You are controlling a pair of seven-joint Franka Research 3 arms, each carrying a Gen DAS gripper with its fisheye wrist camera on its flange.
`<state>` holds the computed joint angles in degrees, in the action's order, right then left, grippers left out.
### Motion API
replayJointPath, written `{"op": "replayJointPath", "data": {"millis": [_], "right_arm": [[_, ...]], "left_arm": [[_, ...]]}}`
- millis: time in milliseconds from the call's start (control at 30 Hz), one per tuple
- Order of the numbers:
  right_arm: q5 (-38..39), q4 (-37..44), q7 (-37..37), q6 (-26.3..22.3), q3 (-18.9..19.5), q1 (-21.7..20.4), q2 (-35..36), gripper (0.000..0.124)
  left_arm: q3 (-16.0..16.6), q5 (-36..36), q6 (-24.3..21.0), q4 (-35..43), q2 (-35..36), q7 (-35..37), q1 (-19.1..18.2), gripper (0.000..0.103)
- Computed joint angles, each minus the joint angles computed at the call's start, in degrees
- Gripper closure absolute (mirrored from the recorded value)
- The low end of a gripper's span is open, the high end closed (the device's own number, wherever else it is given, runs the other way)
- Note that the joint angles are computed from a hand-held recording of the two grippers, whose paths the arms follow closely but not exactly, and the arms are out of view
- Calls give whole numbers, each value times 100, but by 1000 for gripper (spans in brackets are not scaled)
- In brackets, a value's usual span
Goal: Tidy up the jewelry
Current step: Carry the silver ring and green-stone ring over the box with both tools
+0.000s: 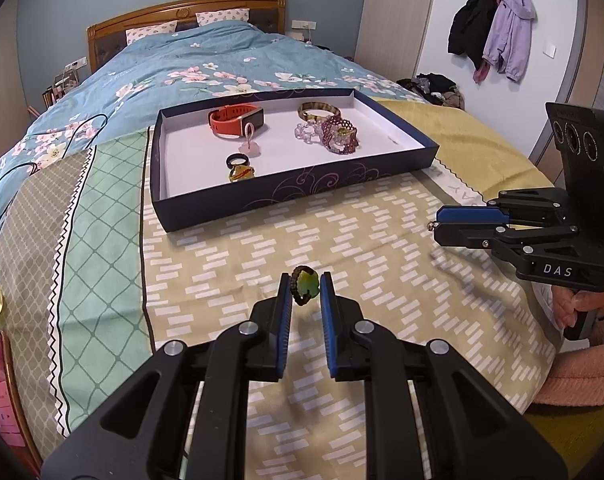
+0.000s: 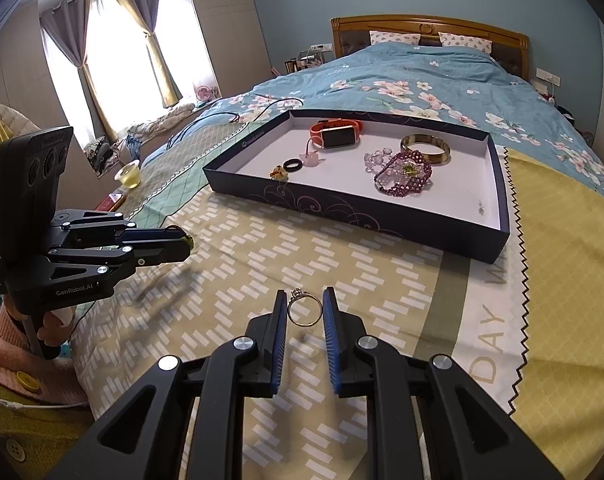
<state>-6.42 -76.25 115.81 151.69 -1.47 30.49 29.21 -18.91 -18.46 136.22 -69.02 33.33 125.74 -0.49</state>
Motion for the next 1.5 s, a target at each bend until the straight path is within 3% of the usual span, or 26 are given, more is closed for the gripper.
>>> {"op": "replayJointPath", "data": {"millis": [800,1500], "right_arm": [[-31,278,105,106,-108,-4,170,108],[-159,808,167,153,-281,-13,451,108]], "left_arm": [[-89,-174,179,192,62,144,38,89],[-72,102,66,1147,587,2,-179,88]]}}
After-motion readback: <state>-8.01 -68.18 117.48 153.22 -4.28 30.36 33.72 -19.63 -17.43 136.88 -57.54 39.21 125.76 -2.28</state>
